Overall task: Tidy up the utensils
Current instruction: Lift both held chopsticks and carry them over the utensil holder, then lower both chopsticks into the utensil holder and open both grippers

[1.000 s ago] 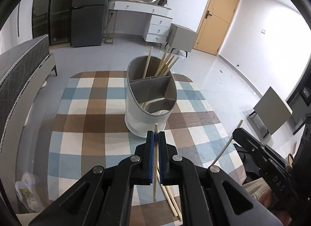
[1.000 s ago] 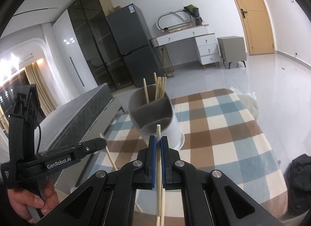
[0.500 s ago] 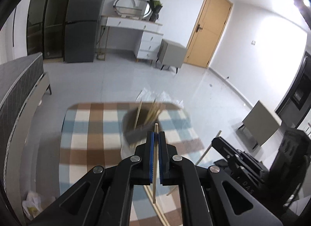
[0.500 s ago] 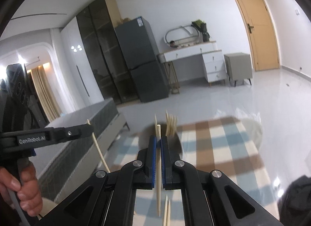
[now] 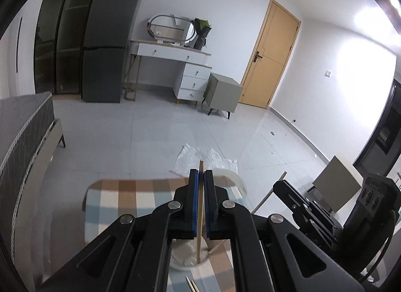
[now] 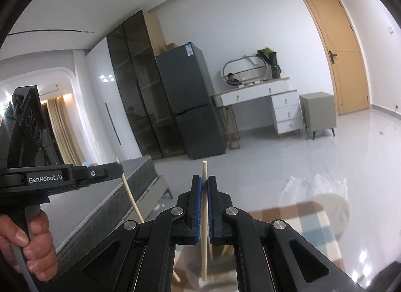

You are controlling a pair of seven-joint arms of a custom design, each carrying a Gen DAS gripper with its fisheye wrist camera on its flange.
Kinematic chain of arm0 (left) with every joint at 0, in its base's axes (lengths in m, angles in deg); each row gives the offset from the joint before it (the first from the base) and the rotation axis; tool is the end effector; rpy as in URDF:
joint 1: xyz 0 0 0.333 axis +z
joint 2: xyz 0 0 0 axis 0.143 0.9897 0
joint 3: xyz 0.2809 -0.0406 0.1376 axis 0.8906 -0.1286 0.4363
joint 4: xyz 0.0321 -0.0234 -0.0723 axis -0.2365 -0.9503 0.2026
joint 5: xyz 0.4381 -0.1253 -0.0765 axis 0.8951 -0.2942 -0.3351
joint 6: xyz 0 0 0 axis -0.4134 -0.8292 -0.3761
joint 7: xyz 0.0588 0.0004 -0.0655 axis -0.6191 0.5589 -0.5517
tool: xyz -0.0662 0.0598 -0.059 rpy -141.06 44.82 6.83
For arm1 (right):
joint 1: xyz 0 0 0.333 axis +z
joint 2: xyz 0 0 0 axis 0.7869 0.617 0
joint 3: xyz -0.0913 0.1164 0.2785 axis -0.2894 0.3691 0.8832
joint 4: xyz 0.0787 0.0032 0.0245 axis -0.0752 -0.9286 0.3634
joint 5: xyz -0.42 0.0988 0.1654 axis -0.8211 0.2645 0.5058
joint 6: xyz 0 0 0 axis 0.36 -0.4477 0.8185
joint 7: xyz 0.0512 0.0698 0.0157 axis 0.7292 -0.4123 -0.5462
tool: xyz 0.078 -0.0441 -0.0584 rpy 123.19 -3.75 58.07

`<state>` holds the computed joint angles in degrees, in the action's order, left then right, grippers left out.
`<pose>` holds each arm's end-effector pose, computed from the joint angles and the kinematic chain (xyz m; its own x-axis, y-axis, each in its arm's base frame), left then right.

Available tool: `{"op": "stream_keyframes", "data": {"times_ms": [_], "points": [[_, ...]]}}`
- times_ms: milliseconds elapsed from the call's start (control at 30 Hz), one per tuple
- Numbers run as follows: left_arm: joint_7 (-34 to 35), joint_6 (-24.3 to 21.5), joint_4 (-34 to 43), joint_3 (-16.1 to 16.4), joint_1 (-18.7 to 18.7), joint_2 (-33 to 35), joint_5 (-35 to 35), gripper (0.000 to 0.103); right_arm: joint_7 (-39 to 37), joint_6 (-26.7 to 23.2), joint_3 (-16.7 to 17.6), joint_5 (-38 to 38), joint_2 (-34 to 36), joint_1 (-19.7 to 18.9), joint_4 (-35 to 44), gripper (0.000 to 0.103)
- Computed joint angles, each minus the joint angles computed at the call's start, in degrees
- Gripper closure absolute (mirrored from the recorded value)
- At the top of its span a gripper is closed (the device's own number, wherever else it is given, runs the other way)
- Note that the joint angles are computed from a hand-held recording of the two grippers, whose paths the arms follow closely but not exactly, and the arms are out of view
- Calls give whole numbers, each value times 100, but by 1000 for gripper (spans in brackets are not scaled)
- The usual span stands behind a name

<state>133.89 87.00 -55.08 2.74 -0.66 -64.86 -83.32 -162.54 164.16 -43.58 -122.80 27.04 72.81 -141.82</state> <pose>0.6423 -0.2158 0.6259 -0.5879 -0.7534 0.2946 -0.5939 0.1546 -0.7896 0.5781 0.3448 0.6118 -0.0579 -0.9604 -0.2724 -0.2894 0.2773 -0.9162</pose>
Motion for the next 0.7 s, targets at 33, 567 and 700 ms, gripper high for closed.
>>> {"op": "stream_keyframes", "data": {"times_ms": [33, 567, 700], "points": [[3, -3, 81, 0, -2, 81, 3, 103, -9, 32, -15, -11, 48, -15, 53, 99], [-253, 149, 550, -210, 176, 848, 383, 103, 83, 421, -454, 119, 722, 68, 522, 99], [-292, 191, 501, -245, 176, 840, 453, 103, 107, 457, -492, 149, 725, 77, 469, 99]]}}
